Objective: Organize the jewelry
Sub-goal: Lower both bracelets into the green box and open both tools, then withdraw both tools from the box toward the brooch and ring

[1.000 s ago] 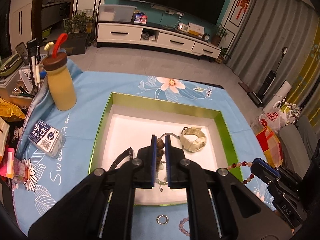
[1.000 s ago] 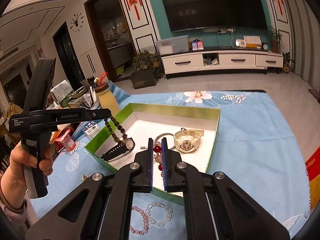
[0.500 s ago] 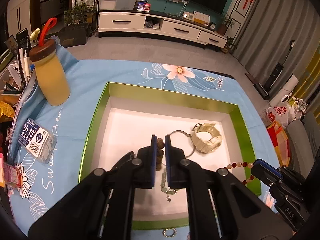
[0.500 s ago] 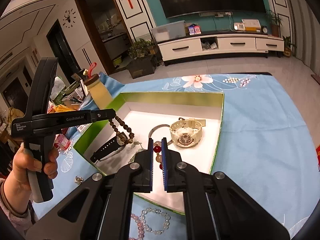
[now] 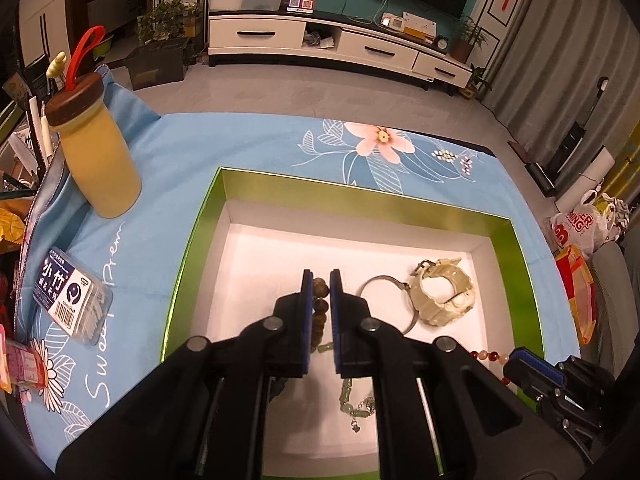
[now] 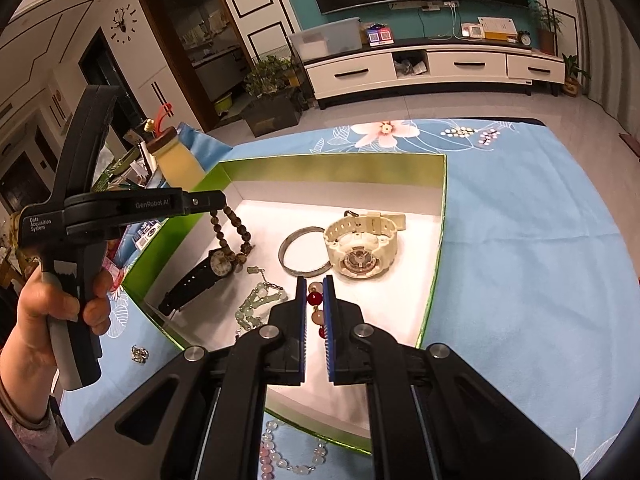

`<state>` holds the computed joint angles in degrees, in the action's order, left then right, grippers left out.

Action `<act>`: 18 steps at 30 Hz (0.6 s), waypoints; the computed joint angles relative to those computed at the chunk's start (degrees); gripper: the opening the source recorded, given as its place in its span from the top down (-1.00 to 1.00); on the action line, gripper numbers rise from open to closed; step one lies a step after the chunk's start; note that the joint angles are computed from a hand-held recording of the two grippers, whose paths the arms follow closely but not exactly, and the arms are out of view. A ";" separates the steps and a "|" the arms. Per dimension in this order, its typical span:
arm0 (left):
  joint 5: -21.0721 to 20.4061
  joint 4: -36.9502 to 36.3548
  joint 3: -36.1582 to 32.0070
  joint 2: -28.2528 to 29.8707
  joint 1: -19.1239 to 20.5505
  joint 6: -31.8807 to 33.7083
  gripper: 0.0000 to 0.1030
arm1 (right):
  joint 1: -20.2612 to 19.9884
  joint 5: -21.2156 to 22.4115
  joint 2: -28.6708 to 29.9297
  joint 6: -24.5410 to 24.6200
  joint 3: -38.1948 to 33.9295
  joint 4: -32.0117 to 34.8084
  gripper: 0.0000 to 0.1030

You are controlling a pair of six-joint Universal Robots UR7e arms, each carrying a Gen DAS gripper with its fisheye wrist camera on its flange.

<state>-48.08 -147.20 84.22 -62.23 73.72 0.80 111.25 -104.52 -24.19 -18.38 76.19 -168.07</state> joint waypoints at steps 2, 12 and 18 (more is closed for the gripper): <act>0.73 -0.67 0.37 -0.05 -0.05 -0.34 0.73 | -0.01 -0.60 0.10 0.26 -0.29 0.49 0.85; 2.69 -4.49 4.06 -3.11 -1.14 0.28 -0.19 | -0.24 -0.17 -1.70 2.45 1.95 -2.47 0.30; 4.54 -5.59 8.88 -8.20 -1.90 -0.51 -0.34 | -0.11 0.78 -5.15 2.91 6.75 -6.00 0.28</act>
<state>-43.53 -152.79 93.10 -70.43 71.81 0.29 111.14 -103.75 -29.35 -15.47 82.93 -174.07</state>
